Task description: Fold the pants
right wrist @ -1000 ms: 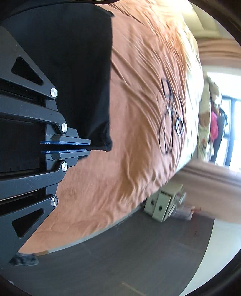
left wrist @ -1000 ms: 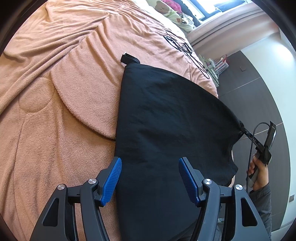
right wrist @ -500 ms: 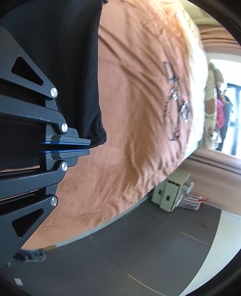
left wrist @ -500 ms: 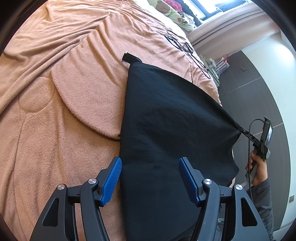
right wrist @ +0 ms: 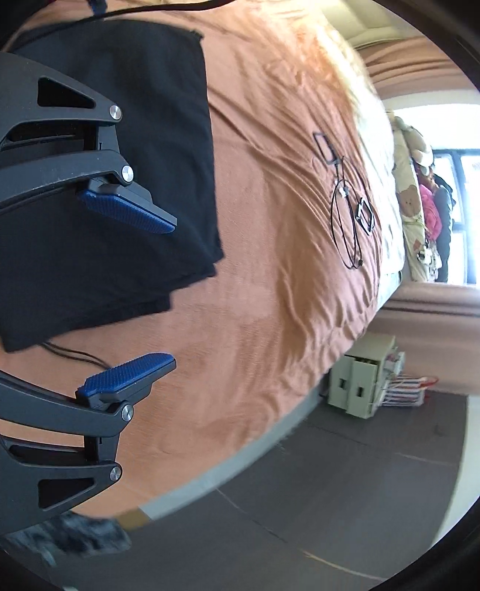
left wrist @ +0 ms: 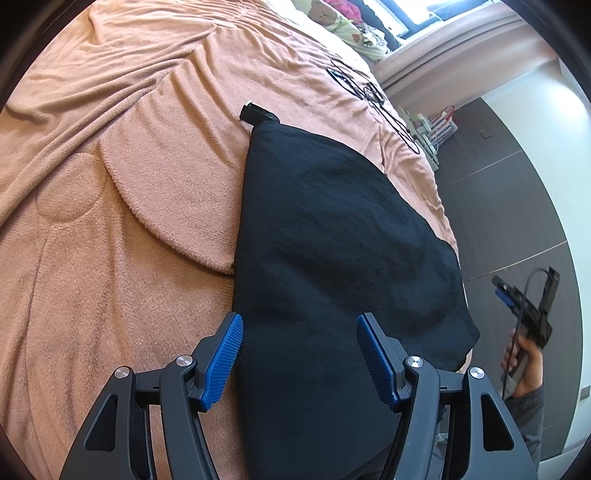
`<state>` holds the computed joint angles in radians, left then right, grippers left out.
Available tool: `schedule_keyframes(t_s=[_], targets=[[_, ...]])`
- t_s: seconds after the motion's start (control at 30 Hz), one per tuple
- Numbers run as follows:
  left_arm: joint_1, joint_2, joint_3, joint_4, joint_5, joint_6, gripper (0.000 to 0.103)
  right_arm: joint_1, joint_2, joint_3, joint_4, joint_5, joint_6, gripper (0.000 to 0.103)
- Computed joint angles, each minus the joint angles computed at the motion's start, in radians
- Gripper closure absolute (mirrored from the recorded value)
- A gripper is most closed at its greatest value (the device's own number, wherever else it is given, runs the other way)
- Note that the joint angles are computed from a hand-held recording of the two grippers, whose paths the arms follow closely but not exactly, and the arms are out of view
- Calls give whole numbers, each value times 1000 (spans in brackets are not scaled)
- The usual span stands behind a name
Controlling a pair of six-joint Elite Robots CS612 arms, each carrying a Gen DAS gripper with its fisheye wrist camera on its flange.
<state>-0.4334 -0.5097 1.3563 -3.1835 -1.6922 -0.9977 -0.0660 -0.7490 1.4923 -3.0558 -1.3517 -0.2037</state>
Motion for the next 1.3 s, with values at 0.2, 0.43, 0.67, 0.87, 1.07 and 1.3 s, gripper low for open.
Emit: schedule_keyframes(t_s=[0.2, 0.43, 0.67, 0.87, 1.07, 1.3], targets=[[-5, -4, 5, 1, 14, 4, 37, -53, -59, 83, 42, 118, 41, 37], [-9, -5, 5, -1, 25, 17, 37, -113, -97, 159, 75, 257, 111, 37], [-15, -8, 7, -12, 40, 43, 37, -169, -94, 198, 92, 398, 198, 37], [-18, -9, 8, -18, 49, 61, 37, -201, -50, 176, 145, 534, 248, 37], [-14, -1, -2, -5, 37, 53, 37, -222, -1, 125, 176, 583, 295, 37], [-14, 9, -17, 8, 23, 57, 37, -239, 29, 93, 106, 556, 355, 52]])
